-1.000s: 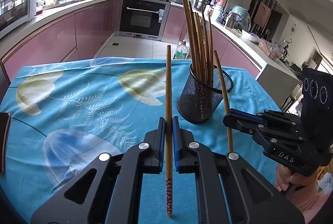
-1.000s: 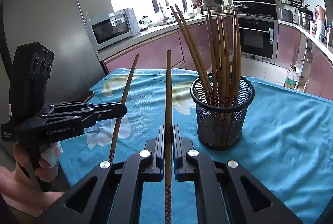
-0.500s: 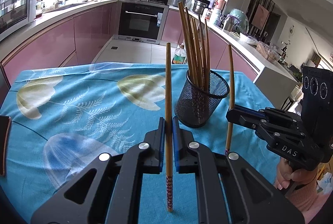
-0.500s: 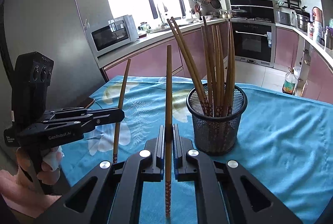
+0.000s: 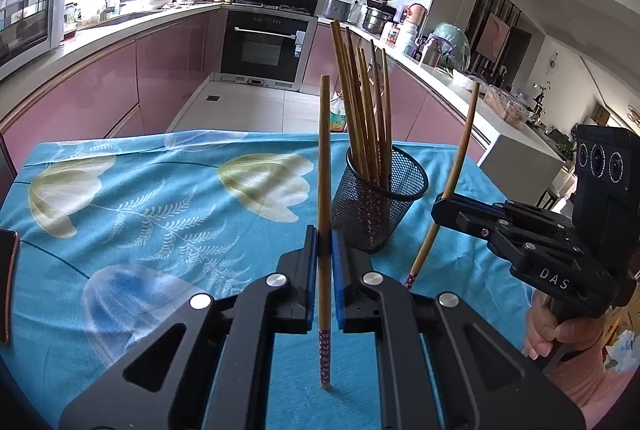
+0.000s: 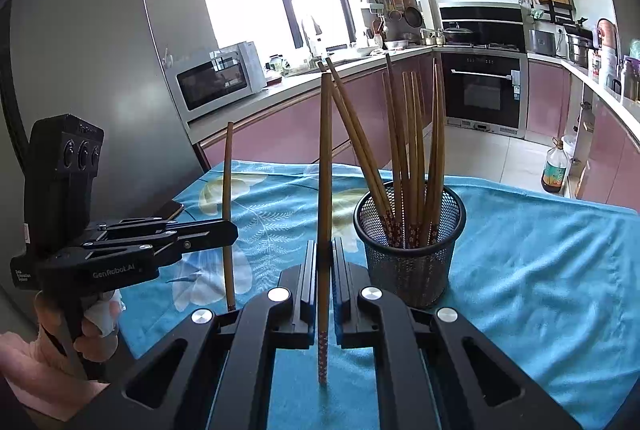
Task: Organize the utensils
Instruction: 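Lift both chopsticks upright and carry both tools over the mesh cup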
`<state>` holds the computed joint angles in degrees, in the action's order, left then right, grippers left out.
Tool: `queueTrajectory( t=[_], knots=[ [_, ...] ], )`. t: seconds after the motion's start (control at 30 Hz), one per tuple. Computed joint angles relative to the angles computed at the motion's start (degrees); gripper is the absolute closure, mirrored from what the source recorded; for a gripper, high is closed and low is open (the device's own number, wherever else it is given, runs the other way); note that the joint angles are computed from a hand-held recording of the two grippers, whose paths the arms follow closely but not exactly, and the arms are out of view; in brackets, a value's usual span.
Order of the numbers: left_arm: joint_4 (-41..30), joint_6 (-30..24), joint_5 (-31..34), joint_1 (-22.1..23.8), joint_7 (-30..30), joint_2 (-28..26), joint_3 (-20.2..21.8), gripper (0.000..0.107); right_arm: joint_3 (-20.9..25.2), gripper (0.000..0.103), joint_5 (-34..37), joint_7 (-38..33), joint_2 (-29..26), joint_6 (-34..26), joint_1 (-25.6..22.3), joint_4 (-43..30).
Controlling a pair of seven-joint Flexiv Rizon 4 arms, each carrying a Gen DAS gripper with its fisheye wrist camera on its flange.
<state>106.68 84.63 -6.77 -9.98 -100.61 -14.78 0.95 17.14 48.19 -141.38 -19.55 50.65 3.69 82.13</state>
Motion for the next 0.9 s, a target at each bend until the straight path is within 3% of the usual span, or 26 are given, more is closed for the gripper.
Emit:
queueTrajectory(
  t=[0.9],
  knots=[
    [-3.43,0.09,2.15,-1.20,-0.52,-1.24,0.98,0.099,-0.13,0.097,1.87,-1.53,0.41,1.13,-0.75,-1.40]
  ],
)
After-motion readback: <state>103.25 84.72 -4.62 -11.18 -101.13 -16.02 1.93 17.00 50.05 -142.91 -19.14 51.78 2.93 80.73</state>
